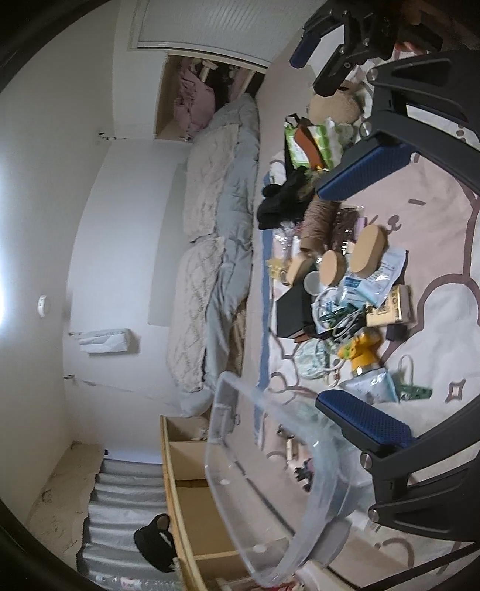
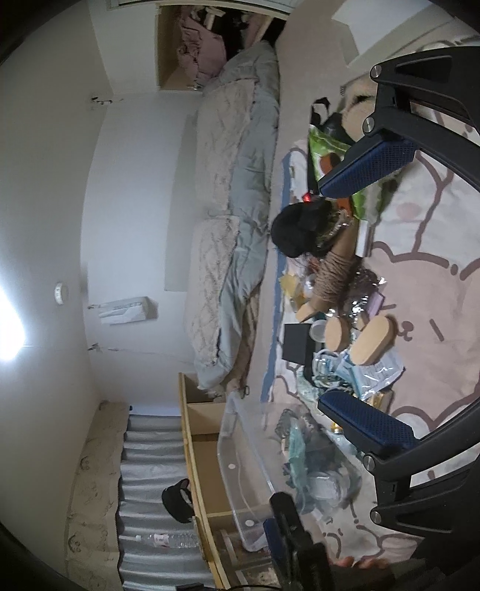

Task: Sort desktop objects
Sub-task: 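Withdraw both tools from the clear box back toward the pile, then move both tools over the pile, scanning the remaining items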

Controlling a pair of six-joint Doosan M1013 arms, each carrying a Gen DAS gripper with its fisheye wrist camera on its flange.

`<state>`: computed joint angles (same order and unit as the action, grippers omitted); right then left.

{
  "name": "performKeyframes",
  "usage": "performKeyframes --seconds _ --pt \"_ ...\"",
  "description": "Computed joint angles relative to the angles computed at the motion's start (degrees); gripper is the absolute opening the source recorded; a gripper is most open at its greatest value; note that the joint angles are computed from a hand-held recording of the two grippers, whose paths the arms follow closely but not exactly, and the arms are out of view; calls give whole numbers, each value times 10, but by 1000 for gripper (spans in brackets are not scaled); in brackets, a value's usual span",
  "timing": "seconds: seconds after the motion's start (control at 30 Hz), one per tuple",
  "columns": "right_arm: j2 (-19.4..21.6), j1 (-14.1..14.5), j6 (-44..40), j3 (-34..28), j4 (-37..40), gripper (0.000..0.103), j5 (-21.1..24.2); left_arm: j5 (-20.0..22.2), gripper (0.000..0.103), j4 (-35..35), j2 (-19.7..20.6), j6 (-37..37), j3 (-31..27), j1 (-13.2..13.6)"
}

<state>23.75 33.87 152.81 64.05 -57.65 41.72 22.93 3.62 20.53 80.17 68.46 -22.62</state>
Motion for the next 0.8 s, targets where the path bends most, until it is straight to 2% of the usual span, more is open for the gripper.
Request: performKeyframes --seconds 0.23,0.4,0.6,0.8 --pt "13 -6 -7 4 31 103 11 30 103 50 36 -30 -16 -8" --pt "19 -14 -3 13 55 103 6 92 103 61 76 -36 -58 -7" --pt "28 -19 -4 18 64 103 1 168 103 84 125 -93 -121 2" --pt "42 -33 -54 0 149 103 -15 211 103 105 161 -113 -171 6"
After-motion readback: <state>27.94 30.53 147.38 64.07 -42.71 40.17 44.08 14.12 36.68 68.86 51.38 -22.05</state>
